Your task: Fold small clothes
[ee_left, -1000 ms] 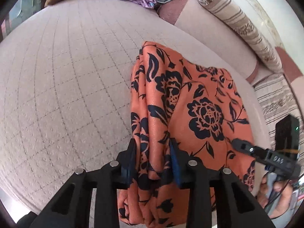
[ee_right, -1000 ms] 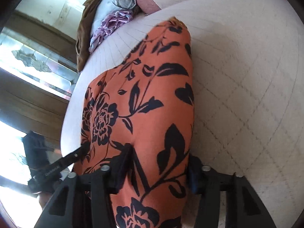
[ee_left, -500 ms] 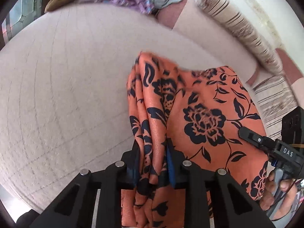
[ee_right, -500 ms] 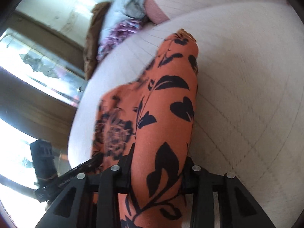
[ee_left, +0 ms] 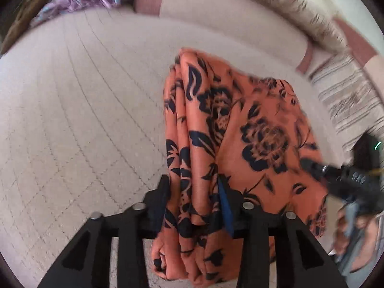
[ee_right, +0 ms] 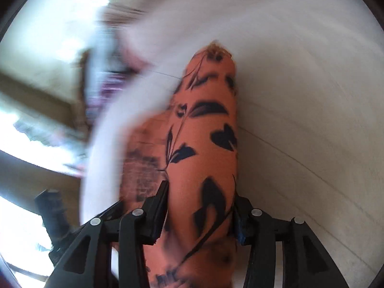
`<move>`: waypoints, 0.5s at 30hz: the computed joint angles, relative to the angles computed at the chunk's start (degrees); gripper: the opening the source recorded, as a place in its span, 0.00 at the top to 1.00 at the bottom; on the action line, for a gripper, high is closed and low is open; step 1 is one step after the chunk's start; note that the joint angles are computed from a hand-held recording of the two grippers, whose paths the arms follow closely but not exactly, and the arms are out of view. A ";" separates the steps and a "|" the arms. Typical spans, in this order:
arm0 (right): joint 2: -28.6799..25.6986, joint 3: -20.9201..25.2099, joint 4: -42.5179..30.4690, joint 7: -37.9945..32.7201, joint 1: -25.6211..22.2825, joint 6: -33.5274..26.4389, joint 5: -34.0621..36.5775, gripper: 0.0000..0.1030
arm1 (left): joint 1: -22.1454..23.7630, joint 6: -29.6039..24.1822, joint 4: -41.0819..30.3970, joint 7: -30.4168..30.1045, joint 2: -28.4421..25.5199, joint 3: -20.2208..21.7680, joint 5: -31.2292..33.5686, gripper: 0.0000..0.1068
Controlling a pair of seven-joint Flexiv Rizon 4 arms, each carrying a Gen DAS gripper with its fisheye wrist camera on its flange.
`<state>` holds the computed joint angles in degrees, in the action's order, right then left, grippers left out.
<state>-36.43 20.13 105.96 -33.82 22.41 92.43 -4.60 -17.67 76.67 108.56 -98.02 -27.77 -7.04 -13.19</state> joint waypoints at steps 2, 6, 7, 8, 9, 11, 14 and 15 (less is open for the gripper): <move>-1.20 3.27 1.43 -5.66 -1.52 7.92 5.50 0.46 | 2.20 4.50 3.36 0.72 2.07 -2.16 -2.16 0.37; -2.63 1.73 2.25 0.47 -1.91 13.73 -1.22 0.36 | 3.97 0.74 1.81 1.82 0.78 -2.66 -2.33 0.28; -3.90 3.14 0.96 1.51 -3.46 12.74 -2.72 0.36 | 5.44 -2.14 1.03 5.95 -0.54 -4.89 -4.34 0.62; -5.69 5.87 -1.50 1.34 -5.84 9.76 -4.88 0.42 | 6.38 -1.33 2.11 9.12 -0.71 -7.20 -7.91 0.70; -6.45 6.72 -3.24 1.32 -6.62 5.84 -7.68 0.50 | 6.74 0.22 2.83 8.55 -0.20 -7.65 -7.75 0.74; -4.67 3.04 -4.78 1.93 -3.37 0.76 -10.46 0.62 | 4.75 1.40 2.96 8.21 1.08 -5.28 -6.44 0.77; -0.18 -3.61 -4.90 -0.93 2.74 -0.56 -9.82 0.65 | 3.53 5.34 3.83 7.80 3.21 -4.19 -5.55 0.78; 0.80 -5.33 -5.06 -1.36 4.20 -0.62 -9.90 0.65 | 4.37 6.34 4.09 8.47 3.79 -5.49 -6.43 0.78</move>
